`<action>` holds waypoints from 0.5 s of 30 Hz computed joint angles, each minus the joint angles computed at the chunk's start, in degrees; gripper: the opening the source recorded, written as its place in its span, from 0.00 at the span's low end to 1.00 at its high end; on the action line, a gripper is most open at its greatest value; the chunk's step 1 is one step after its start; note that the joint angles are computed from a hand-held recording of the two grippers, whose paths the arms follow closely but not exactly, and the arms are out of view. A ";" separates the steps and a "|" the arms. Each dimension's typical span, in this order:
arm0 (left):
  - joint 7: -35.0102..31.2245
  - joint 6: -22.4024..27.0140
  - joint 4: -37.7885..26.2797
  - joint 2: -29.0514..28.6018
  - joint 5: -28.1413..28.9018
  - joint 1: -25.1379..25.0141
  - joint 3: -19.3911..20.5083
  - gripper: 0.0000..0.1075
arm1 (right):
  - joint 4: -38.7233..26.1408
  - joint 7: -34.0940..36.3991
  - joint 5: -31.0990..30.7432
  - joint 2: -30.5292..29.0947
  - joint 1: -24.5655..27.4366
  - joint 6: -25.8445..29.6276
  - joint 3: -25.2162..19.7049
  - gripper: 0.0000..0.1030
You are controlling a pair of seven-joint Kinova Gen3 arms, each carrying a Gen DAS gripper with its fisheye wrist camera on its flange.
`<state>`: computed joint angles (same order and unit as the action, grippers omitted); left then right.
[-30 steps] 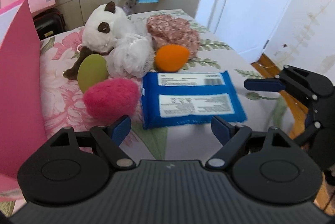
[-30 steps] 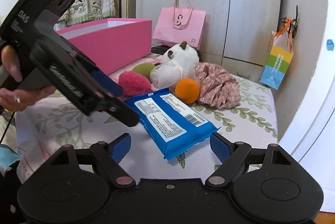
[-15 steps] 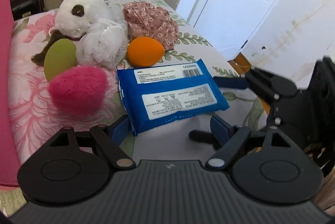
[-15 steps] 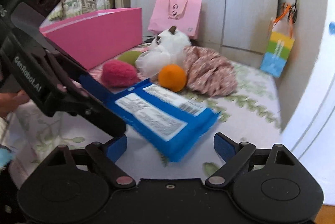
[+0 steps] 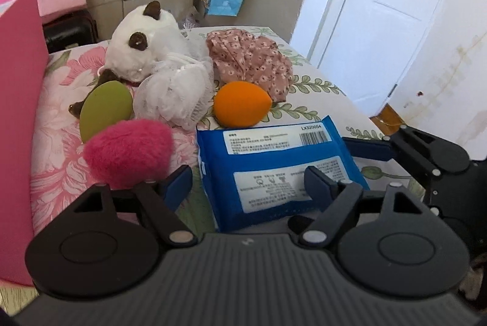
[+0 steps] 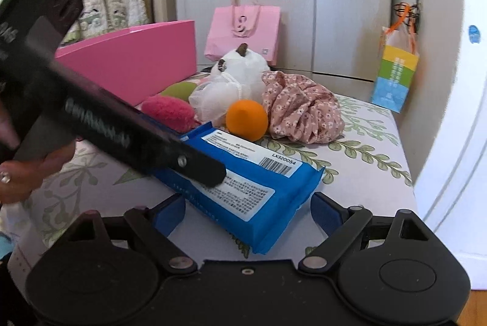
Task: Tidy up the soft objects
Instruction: 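Close the left gripper on the blue wet-wipes pack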
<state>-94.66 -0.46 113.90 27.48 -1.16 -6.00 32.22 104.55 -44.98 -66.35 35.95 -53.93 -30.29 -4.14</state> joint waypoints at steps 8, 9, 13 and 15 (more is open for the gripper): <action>2.07 -1.42 0.95 0.00 0.26 -0.66 1.63 0.63 | -1.38 0.58 -4.31 1.33 -1.13 -6.31 -2.81 0.70; 1.81 -2.00 1.42 -0.65 1.01 1.24 -0.17 0.63 | -1.62 0.13 -4.42 1.84 -1.58 -7.84 -3.20 0.69; 4.79 -3.60 2.96 -2.51 0.03 6.00 -4.59 0.63 | -1.75 -1.66 -4.74 3.12 -2.40 -13.02 -5.09 0.65; 5.75 -3.81 3.66 -3.11 -0.64 6.83 -5.32 0.63 | -1.79 -2.28 -5.07 3.43 -2.55 -14.74 -5.92 0.64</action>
